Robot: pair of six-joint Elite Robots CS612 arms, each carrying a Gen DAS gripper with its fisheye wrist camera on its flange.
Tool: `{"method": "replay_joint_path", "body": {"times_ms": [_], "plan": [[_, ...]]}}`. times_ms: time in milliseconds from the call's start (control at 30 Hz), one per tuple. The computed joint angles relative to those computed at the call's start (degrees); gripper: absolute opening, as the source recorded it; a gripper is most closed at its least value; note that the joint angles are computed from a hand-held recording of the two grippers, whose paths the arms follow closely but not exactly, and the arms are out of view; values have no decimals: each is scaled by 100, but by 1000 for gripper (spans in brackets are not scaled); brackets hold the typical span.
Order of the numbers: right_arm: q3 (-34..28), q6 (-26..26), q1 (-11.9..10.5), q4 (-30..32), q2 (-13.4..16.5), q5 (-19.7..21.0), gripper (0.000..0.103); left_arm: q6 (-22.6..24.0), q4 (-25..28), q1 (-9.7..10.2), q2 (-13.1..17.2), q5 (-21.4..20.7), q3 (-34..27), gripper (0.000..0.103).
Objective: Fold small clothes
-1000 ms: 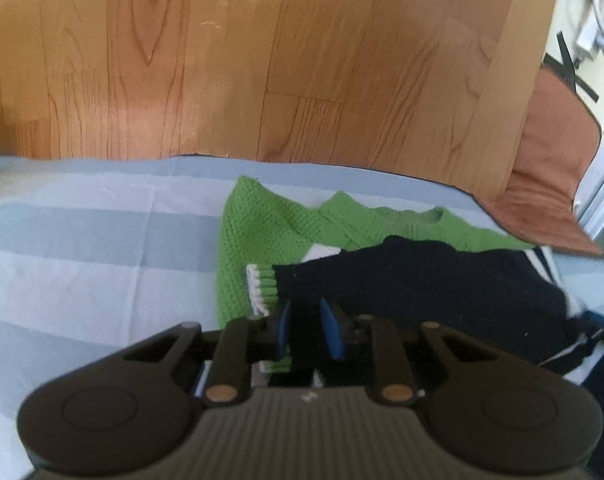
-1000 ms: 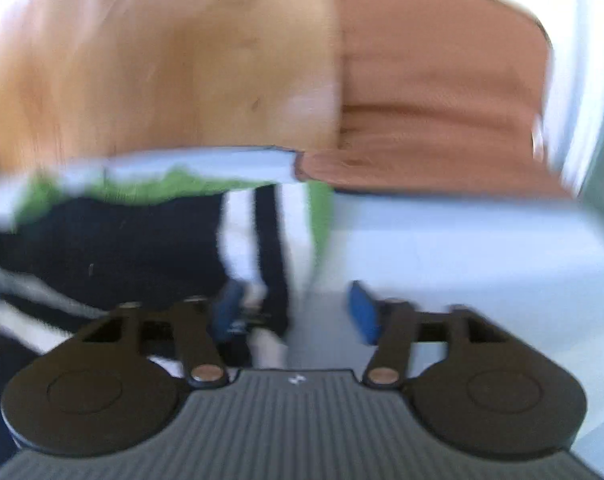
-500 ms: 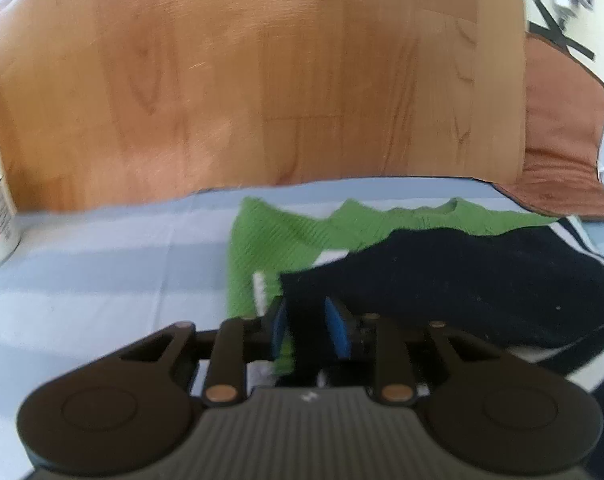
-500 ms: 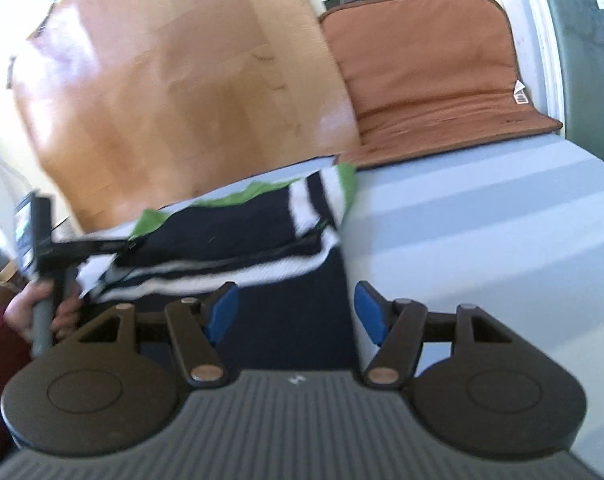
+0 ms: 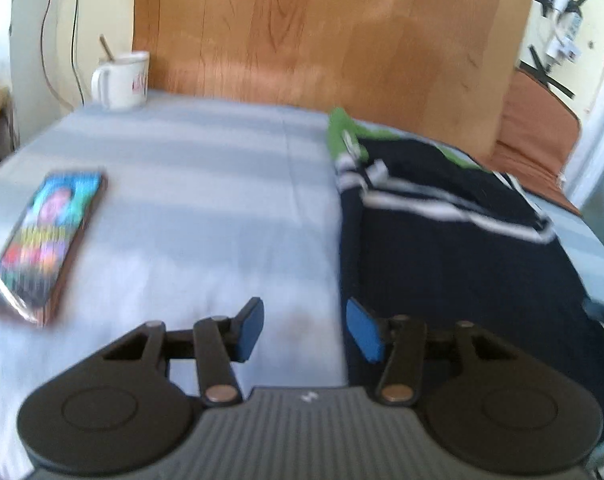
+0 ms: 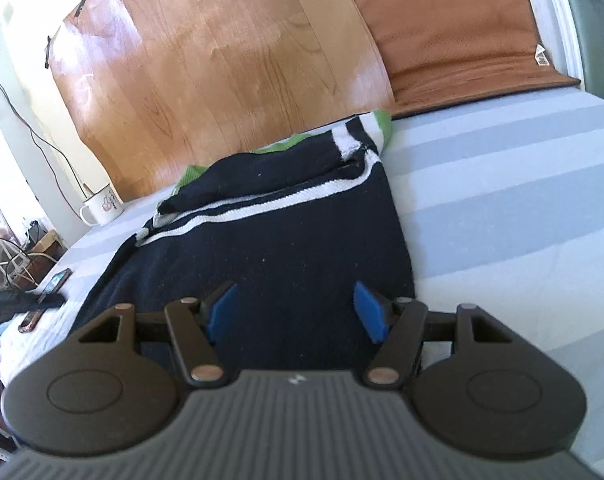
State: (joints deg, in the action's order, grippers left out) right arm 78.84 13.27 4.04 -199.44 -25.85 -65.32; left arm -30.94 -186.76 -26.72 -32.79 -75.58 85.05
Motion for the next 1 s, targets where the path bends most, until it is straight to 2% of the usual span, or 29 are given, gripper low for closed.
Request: {"method": "replay_joint_path", "body": {"times_ms": [167, 300, 367, 533, 633, 733, 833, 900, 967, 1000], "plan": [[212, -73, -13, -132, -73, 66, 67, -2, -82, -131, -168, -336, 374, 47], [543, -74, -82, -369, -185, 218, 66, -68, 122, -195, -313, -446, 583, 47], [798, 67, -178, -554, -286, 351, 66, -112, 133, -229, -404, -481, 723, 48], [1453, 705, -533, -1018, -532, 820, 66, -344, 186, -233, -569, -868, 1002, 49], [1740, 862, -677, -1135, -636, 1144, 66, -618, 116, -168, -611, -1315, 1128, 50], [1874, 709, -734, -916, -695, 1416, 66, -979, -31, -113, -573, -1491, 1136, 55], [1896, 361, -726, -281, -764, 1502, 66, -1338, -236, -1, -414, -2041, 977, 56], [1844, 359, -736, -107, -719, 1612, 66, -1407, -63, 14, -327, -2175, 825, 56], [1740, 504, -750, 13, -621, 1763, 65, -1463, 162, 23, -247, -2322, 677, 50], [1680, 577, -751, 48, -570, 1837, 61, -1499, 214, 34, -202, -2434, 611, 38]]}}
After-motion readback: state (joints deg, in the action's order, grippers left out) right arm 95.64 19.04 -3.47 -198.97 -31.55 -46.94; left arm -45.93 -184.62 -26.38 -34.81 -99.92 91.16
